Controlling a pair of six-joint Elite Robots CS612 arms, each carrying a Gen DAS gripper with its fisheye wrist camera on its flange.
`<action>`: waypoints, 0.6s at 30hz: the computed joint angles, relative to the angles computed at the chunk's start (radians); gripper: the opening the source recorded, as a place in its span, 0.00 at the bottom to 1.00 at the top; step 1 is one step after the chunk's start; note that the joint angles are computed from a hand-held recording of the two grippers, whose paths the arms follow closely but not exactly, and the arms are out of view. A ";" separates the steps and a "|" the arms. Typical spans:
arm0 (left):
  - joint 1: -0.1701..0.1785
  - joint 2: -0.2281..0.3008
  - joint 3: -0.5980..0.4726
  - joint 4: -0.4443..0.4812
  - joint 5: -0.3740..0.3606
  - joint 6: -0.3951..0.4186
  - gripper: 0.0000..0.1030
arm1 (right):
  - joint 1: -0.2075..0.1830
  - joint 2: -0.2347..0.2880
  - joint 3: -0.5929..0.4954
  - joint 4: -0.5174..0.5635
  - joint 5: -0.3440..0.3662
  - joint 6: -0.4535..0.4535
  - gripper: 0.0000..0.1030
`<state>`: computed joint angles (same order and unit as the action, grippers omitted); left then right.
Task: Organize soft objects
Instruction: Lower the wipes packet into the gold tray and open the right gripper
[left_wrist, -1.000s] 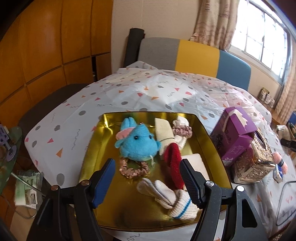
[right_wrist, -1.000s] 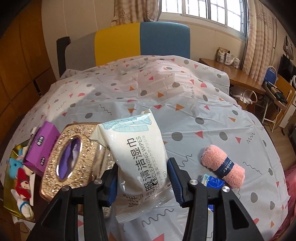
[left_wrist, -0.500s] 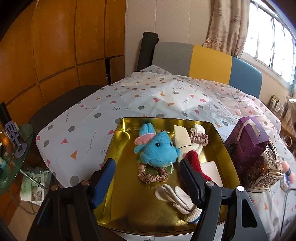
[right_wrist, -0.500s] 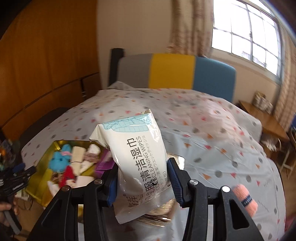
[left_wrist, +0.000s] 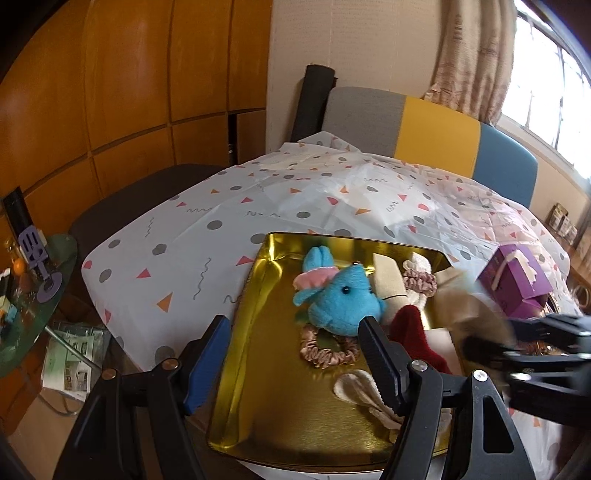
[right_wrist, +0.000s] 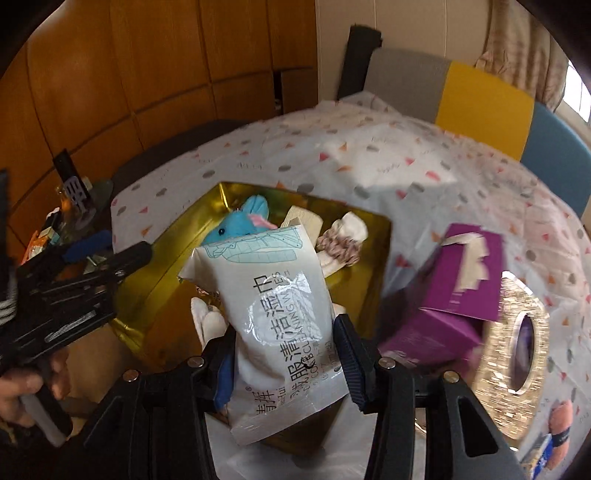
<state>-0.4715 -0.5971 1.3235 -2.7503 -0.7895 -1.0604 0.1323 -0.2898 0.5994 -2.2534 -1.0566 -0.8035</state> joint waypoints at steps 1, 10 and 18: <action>0.001 -0.002 0.004 0.005 0.000 -0.014 0.70 | 0.009 0.019 -0.032 0.028 -0.012 0.009 0.47; 0.010 -0.016 0.036 0.028 -0.004 -0.081 0.73 | 0.030 0.117 -0.202 0.160 0.017 0.068 0.63; 0.002 -0.006 0.015 -0.016 -0.004 -0.001 0.76 | -0.009 0.021 -0.030 -0.014 0.085 0.081 0.65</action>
<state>-0.4698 -0.6031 1.3389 -2.7662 -0.7937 -1.0616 0.1237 -0.2689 0.5693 -2.2677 -0.9714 -0.7227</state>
